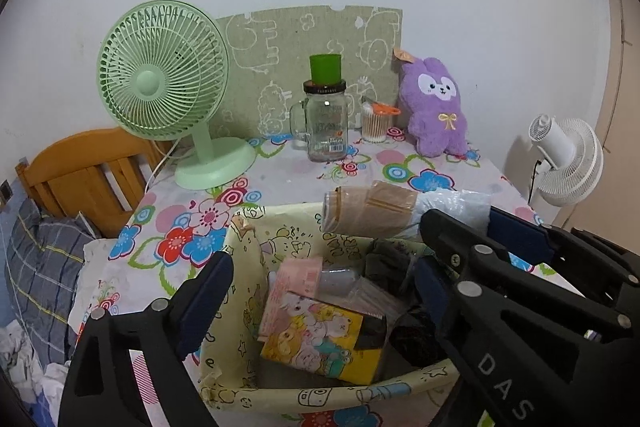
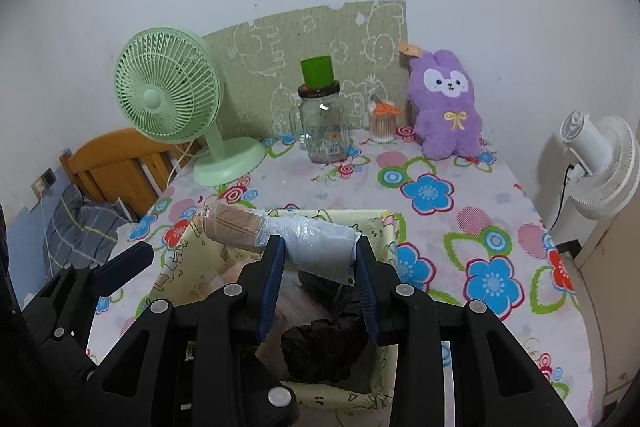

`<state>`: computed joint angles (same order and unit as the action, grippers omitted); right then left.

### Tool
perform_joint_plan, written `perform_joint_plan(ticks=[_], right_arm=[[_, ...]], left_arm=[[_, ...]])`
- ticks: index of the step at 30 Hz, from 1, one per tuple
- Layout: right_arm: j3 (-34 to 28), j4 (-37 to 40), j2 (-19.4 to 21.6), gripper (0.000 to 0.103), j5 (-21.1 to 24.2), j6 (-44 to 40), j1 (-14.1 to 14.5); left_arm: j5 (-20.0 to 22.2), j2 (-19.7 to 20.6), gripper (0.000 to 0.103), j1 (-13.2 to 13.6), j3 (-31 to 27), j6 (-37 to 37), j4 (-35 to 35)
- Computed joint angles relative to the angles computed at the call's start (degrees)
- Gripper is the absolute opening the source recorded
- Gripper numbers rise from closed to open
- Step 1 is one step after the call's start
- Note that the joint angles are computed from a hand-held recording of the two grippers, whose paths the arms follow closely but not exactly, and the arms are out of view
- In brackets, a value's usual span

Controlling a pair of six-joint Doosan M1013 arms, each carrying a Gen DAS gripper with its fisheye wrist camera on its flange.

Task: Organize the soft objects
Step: 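Lower the tissue pack into the box and open the left gripper while the right releases the towel inside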

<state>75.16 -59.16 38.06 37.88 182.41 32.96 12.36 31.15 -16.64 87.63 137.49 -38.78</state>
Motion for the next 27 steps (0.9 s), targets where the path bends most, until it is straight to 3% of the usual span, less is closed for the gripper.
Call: perform_joint_plan(ticks=[15,20,27], right_arm=[[-2.48,6.59,2.35,0.041,-2.27,-6.7,-0.3],[-3.1,8.76,2.77,0.046,-0.59,-8.44,-0.17],[-2.25,7.34,2.31,0.066,1.21,-5.56,0.07]], left_arm=[[0.77,0.96,0.093,0.63,-0.24,-16.84,17.16],[1.13,1.09,0.093,0.62,-0.24,-17.66,18.53],[1.07,0.85,0.093,0.74,0.02,-16.32,16.89]])
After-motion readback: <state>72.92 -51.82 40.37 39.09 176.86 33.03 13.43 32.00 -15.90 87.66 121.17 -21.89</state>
